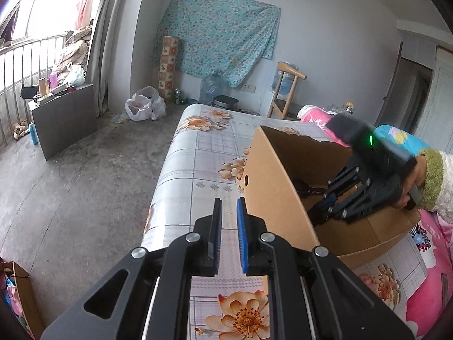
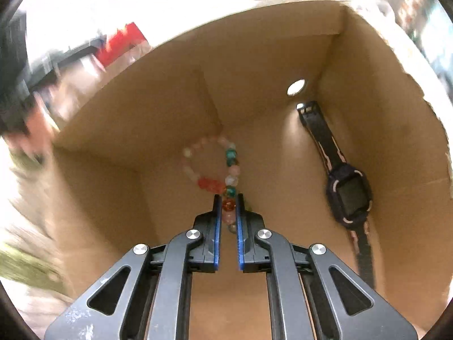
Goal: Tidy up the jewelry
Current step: 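Open the right tool to release the bracelet into the box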
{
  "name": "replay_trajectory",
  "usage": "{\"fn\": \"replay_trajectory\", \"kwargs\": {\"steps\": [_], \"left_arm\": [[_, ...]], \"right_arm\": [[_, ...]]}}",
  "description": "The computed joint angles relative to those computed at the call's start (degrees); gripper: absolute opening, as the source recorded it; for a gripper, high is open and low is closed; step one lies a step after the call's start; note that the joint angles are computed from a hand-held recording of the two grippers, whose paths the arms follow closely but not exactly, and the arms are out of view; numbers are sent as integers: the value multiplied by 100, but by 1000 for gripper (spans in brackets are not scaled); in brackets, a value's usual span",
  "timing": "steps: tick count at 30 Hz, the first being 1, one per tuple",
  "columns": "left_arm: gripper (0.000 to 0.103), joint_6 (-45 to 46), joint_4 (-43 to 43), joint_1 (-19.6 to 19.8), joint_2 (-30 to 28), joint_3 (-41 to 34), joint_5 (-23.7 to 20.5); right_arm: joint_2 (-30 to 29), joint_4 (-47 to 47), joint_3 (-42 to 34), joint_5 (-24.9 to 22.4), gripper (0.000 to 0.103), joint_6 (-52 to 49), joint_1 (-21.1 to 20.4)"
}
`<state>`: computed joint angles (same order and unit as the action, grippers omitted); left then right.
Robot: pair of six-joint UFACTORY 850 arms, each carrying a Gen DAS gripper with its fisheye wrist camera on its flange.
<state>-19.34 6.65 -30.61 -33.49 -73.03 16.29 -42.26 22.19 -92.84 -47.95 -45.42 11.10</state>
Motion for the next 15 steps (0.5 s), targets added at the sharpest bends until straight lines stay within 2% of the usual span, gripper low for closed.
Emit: {"fn": "replay_trajectory", "kwargs": {"steps": [2,6,10,15], "left_arm": [[10,-115,74,-4,-6,-18,-13],[10,-565,458,26,-3,10,11],[10,-493,375,19,32,61,40],[10,-545,397,2,145,238,129]], "right_arm": [[-149,261,-263,-143,7,142,-103],[-400,5,-625,-41,13,831,-142],[-304,-148,-516,409,18,1049,-89],[369,-233,76,1148,21,1325,-73]]}}
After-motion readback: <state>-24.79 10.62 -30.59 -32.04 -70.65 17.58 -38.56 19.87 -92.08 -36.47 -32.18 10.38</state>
